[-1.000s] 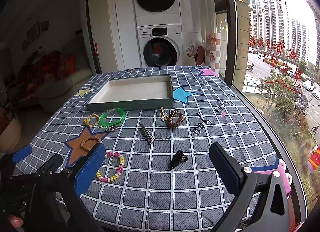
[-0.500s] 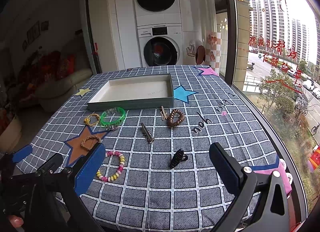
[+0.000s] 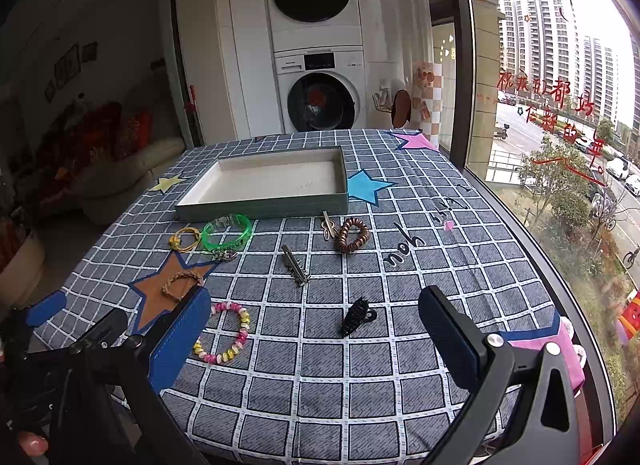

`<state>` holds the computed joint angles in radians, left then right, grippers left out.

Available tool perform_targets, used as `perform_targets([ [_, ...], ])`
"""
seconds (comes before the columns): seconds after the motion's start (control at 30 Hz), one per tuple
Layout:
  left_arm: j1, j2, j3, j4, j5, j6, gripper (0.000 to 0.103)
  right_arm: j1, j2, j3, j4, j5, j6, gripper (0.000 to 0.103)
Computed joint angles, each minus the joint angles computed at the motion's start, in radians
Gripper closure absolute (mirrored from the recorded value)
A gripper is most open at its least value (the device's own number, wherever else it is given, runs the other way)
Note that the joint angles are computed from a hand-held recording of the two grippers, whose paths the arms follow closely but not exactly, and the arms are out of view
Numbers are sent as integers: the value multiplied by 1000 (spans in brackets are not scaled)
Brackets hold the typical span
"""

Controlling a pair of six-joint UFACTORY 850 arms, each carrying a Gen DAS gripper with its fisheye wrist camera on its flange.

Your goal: Organize jewelry

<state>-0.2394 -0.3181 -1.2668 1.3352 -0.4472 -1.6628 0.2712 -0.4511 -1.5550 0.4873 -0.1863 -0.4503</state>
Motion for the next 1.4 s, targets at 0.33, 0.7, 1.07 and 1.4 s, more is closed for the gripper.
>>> perform_targets([
  [0.33,0,0,3,1,0,-3,0,0,0,2,1,-1,-1,0],
  [0.7,5,-11,-8,-42,9,44,0,-1,-1,4,8,-2,-5,0],
  [1.07,64,-62,-75,-328,74,314,0,-27,-51,-60,-97,-68,129,0],
  [1.4,163,-221,-269,-942,76,872,0,-74,-230,-301,-247,-343,382,0],
])
